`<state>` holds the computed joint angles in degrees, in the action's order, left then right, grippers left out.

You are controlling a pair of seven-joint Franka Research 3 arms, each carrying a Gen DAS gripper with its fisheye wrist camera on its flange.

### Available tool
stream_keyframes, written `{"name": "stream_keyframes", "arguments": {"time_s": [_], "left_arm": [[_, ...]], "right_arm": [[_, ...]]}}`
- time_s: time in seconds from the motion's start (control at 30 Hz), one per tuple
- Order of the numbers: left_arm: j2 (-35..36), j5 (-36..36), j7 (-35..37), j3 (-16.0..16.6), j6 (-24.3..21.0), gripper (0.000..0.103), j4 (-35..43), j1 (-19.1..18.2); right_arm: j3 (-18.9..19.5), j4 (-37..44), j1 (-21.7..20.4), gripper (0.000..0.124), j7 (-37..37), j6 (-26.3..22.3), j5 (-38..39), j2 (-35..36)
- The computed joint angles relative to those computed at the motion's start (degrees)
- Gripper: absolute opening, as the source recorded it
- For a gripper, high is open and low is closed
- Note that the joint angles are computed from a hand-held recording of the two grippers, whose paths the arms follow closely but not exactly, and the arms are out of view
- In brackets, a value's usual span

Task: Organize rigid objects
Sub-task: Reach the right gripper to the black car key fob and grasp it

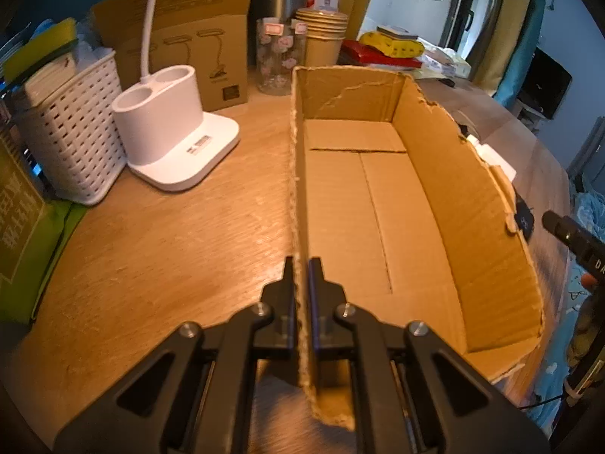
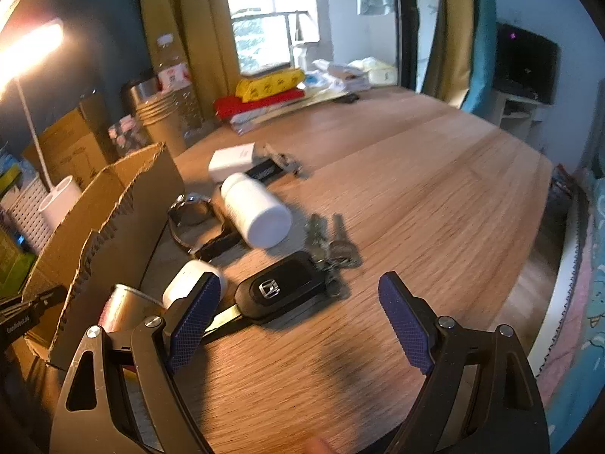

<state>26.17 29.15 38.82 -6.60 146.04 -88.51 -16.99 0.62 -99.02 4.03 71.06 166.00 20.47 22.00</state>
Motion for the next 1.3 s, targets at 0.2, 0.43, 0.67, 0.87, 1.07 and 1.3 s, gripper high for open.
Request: {"name": "stream_keyframes", "arguments": {"time_s": [0.2, 0.43, 0.67, 0.87, 1.07, 1.3], "left_arm": [[-1.28, 1.25, -1.32, 0.41, 0.37, 0.005, -1.84, -0.04], [-1.66, 0.50, -0.73, -0.15, 1.49, 0.005, -2.65, 0.75], [-1.83, 0.27, -0.40, -0.12, 2.08, 0.005, -3.04, 0.81], [-1.95, 0.44, -0.32, -0.05, 2.60, 0.005, -3.26, 0.77], [-2.16, 0.51, -0.47, -0.04, 2.80, 0.005, -3.55, 0.76], [-2.29, 0.61, -0.56, -0.07, 2.88, 0.005, -3.69, 0.72]], "right_arm": [[-1.06, 1.61, 1.39, 0.088, 0.53, -1.16, -2.27, 1.67], [-2.77, 4.19, 2.75, 0.088, 4.29, -1.80, -5.34, 3.80], [-4.29, 7.62, 3.81, 0.088, 8.14, -3.27, -8.78, 6.41], [-4.42, 10.36, 3.88, 0.088, 9.64, -5.42, -10.59, 8.28], [-5.38, 12.65, 4.60, 0.087, 11.71, -8.62, -12.82, 9.87], [-5.32, 11.38, 4.58, 0.079, 12.52, -7.31, -14.28, 9.51]]}}
